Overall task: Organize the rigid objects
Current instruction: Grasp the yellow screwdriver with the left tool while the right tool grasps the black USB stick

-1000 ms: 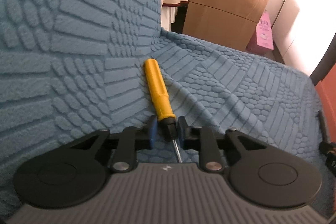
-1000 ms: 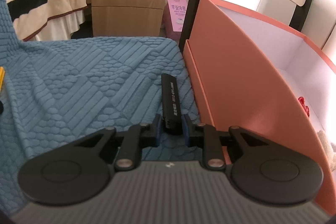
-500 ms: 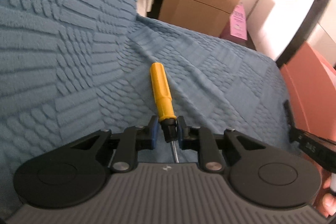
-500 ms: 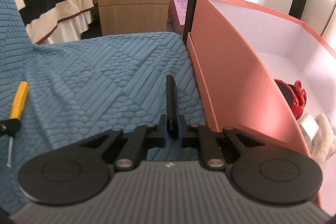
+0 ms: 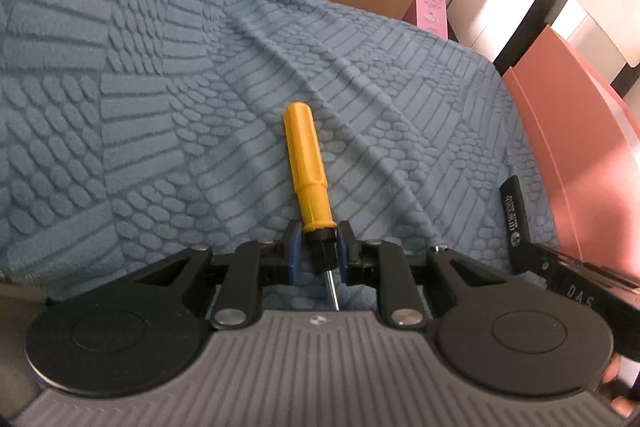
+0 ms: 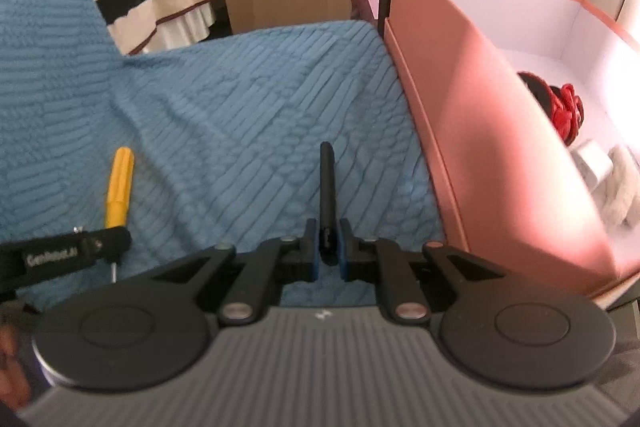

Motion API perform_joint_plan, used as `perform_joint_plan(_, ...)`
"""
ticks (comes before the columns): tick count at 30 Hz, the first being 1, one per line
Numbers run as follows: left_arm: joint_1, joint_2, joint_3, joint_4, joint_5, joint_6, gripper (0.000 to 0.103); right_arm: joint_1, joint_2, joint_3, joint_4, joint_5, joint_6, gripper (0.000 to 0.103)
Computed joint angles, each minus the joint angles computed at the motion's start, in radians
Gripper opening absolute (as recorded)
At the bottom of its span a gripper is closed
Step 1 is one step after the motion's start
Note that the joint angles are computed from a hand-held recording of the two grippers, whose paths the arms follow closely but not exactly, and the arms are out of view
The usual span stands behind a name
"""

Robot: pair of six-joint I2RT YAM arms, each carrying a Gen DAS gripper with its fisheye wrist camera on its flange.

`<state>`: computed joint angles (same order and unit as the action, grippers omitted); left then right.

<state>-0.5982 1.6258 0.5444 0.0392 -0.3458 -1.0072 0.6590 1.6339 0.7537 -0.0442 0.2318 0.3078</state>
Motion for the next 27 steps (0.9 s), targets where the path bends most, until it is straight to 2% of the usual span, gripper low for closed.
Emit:
perform_joint_plan(4, 0.019, -0.006, -0.001, 0.009, 0.020, 0.039, 0.026, -0.005, 0.004, -0.005, 0.017, 0.002, -0.010, 0.014)
perform_joint_plan(6, 0.031, -0.006, -0.013, 0.043, 0.025, 0.045, 0.038, -0.012, 0.012, 0.001, 0.024, -0.008, -0.019, 0.016)
perform_joint_plan(7, 0.037, -0.005, -0.018, 0.058, 0.027, 0.052, 0.042, -0.018, 0.016, 0.002, 0.034, -0.017, -0.030, 0.022)
perform_joint_plan(8, 0.035, -0.004, -0.015, 0.062, 0.020, 0.059, 0.045, -0.021, 0.024, 0.003, 0.044, -0.021, -0.036, 0.033)
perform_joint_plan(10, 0.032, 0.003, -0.011, 0.075, 0.004, 0.073, 0.045, -0.024, 0.037, 0.004, 0.064, -0.021, -0.047, 0.038)
perform_joint_plan(21, 0.060, 0.073, 0.010, 0.136, -0.028, 0.071, 0.045, -0.030, 0.134, 0.054, 0.121, -0.049, -0.090, 0.035)
perform_joint_plan(24, 0.067, 0.079, 0.013, 0.141, -0.032, 0.073, 0.043, -0.021, 0.144, 0.051, 0.141, -0.033, -0.099, 0.027)
perform_joint_plan(27, 0.068, 0.091, 0.027, 0.130, -0.047, 0.082, 0.039, -0.023, 0.142, 0.042, 0.156, -0.034, -0.103, 0.026)
